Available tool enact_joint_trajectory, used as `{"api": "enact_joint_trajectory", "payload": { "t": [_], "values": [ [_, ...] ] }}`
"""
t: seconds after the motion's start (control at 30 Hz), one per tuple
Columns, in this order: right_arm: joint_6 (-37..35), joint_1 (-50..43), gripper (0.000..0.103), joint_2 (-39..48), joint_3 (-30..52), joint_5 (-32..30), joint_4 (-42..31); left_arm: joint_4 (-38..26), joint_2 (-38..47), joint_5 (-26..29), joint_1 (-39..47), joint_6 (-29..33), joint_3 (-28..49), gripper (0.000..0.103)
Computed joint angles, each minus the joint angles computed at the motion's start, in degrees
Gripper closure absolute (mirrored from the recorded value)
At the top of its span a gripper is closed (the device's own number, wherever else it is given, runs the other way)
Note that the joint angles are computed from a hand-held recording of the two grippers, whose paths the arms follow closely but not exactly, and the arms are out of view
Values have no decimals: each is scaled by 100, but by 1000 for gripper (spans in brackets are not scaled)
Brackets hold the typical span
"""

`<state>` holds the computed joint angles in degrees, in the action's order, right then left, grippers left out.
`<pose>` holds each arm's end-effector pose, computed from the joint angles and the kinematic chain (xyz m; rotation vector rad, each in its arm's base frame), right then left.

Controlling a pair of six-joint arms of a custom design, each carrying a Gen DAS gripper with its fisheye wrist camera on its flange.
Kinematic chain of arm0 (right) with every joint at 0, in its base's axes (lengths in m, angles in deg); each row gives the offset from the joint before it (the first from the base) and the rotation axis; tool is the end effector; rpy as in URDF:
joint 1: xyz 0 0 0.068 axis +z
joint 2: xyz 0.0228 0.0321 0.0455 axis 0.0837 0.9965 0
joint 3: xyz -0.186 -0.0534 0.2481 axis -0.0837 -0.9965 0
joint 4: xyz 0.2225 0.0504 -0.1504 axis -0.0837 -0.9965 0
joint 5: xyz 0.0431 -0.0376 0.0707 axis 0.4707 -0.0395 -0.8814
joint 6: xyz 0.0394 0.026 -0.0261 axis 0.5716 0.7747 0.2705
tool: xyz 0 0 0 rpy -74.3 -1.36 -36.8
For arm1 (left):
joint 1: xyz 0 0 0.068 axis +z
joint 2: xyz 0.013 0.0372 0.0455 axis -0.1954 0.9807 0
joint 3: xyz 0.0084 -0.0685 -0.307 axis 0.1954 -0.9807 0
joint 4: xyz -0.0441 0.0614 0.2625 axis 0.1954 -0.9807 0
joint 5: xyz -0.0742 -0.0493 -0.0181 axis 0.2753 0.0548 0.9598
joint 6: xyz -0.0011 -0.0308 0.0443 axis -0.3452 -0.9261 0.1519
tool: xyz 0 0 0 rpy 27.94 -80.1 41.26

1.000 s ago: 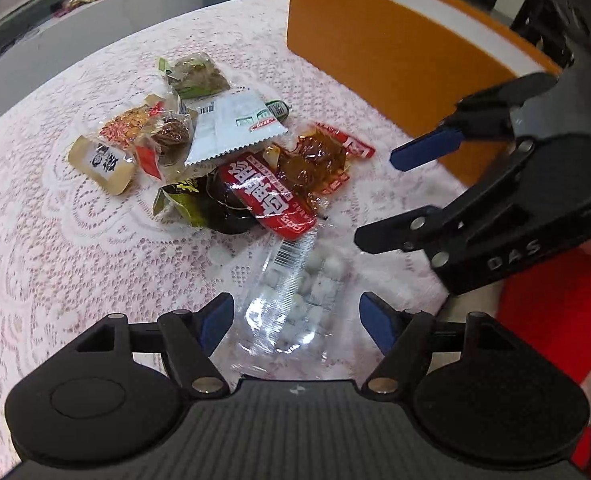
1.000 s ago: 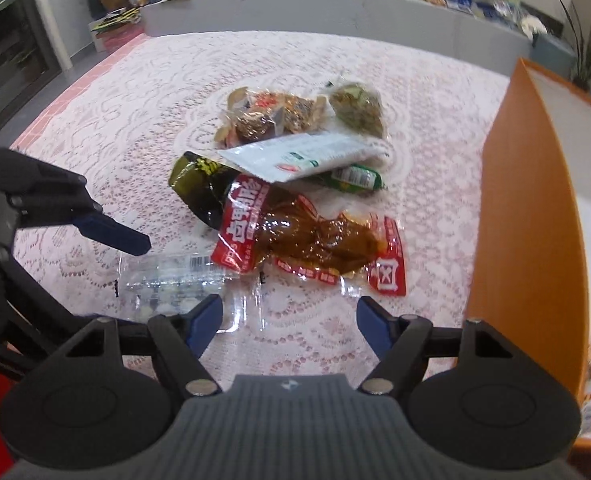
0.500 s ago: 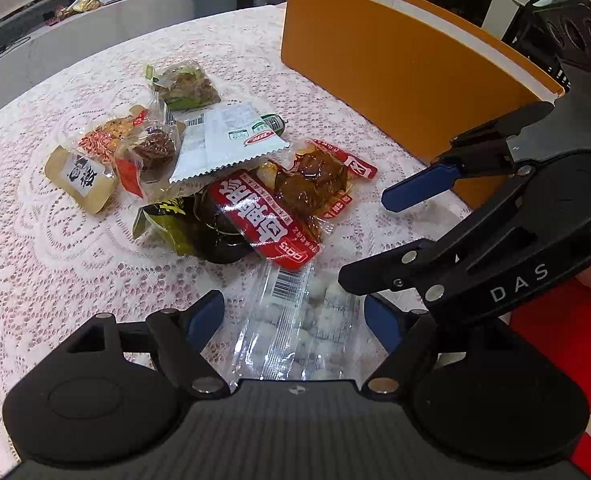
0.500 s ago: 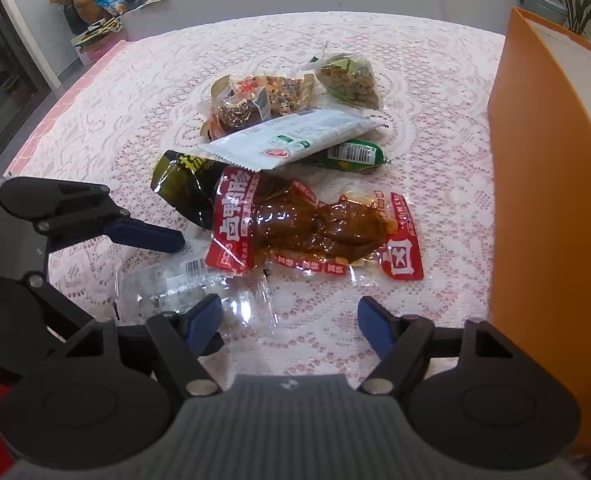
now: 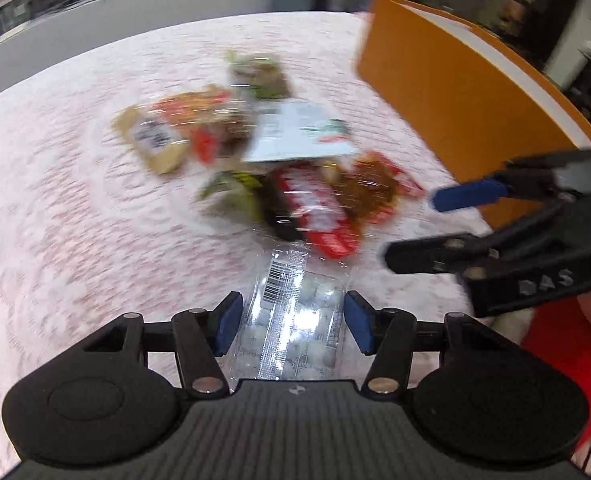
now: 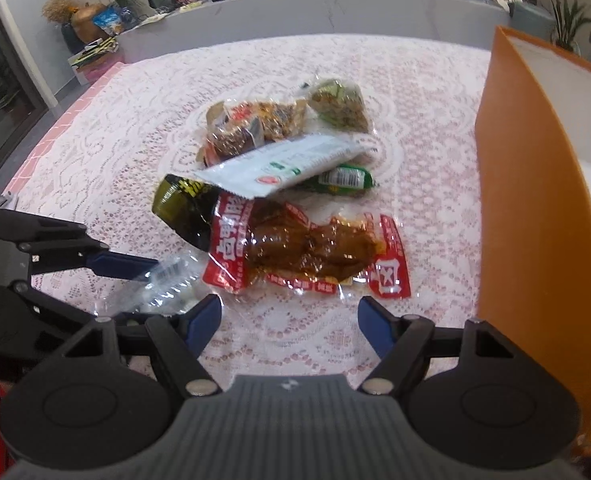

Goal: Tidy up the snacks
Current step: 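Grasp the clear candy tray with the left tool while the right tool grasps the red spicy-strip pack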

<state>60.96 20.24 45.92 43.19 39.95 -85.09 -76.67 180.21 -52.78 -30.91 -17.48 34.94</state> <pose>0.3227 0.0989 0.1619 -0.5931 2.5391 0.3984 0.2432 -0.0897 0.1294 0.2855 2.5929 -0.2777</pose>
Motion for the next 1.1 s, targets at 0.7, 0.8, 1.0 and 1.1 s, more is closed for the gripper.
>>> {"api": "enact_joint_trajectory", "payload": {
  "t": [0.7, 0.8, 1.0, 1.1],
  "values": [
    [-2792, 662, 22, 486, 91, 979, 833, 99, 82, -159, 172, -153, -47, 21],
    [-2639, 530, 19, 586, 307, 784, 512, 122, 141, -110, 167, -17, -31, 17],
    [-2815, 413, 12, 454, 355, 469, 125, -29, 148, 48, 247, 124, 3, 15],
    [-3018, 409, 12, 385, 331, 493, -13, -39, 168, 5, 219, 196, 18, 15]
  ]
}}
